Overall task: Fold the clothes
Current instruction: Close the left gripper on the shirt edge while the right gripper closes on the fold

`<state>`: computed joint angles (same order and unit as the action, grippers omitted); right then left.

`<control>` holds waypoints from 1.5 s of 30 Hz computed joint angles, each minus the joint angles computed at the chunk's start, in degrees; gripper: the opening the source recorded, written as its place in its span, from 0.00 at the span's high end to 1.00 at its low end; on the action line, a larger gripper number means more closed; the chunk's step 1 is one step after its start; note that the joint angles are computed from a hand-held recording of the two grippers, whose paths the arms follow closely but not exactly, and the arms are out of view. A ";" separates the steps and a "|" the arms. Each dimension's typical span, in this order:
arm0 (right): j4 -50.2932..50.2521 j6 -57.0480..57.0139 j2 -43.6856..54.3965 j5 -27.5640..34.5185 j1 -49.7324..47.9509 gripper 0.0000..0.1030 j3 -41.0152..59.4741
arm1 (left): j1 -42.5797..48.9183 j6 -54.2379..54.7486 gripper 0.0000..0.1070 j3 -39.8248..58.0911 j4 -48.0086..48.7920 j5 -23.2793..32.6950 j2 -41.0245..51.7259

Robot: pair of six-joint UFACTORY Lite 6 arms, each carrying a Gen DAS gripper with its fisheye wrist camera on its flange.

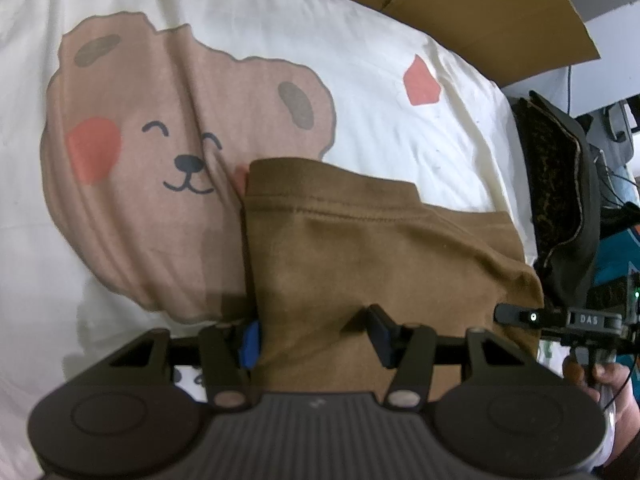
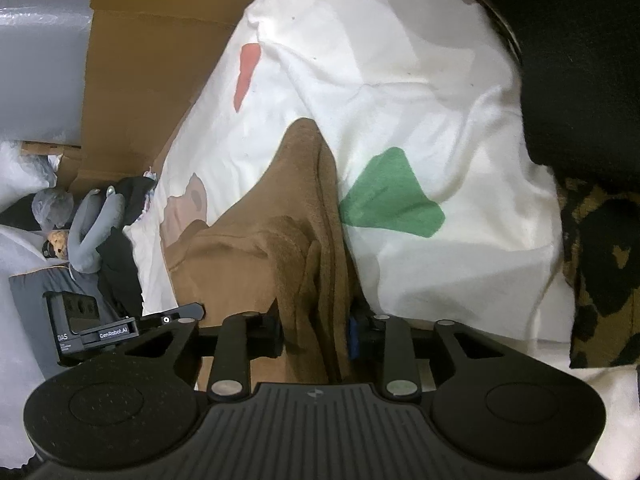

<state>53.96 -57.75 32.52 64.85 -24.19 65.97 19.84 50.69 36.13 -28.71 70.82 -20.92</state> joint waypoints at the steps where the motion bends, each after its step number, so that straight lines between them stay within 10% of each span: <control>1: 0.07 -0.61 -0.40 0.12 -0.08 0.77 -0.09 | 0.25 0.12 0.49 0.18 -0.02 0.10 0.34; 14: 2.25 -1.50 1.32 0.25 0.06 0.69 0.93 | 4.41 4.43 0.53 -0.01 -5.10 0.12 3.91; 16: 1.90 -2.00 0.92 0.45 0.14 0.77 1.18 | 4.80 5.30 0.89 0.42 -5.54 -0.26 4.35; 21: 1.41 -3.41 -0.04 1.91 -0.98 0.82 1.11 | 6.73 7.59 0.88 2.39 -5.85 1.93 6.46; 27: -0.60 -2.51 0.88 1.53 -1.22 0.67 2.17 | 6.93 7.96 0.61 2.97 -5.17 1.95 8.72; 36: 0.73 -3.70 1.81 0.04 2.53 0.62 1.09 | 5.01 10.91 0.70 1.65 -7.78 1.00 11.32; 45: 2.66 -3.18 -1.42 0.42 1.05 0.85 -1.29 | 5.00 9.48 0.92 1.93 -7.60 1.52 8.41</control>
<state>56.62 -60.92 31.10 65.26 -23.14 64.68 24.85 60.17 38.06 -36.32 72.34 -12.51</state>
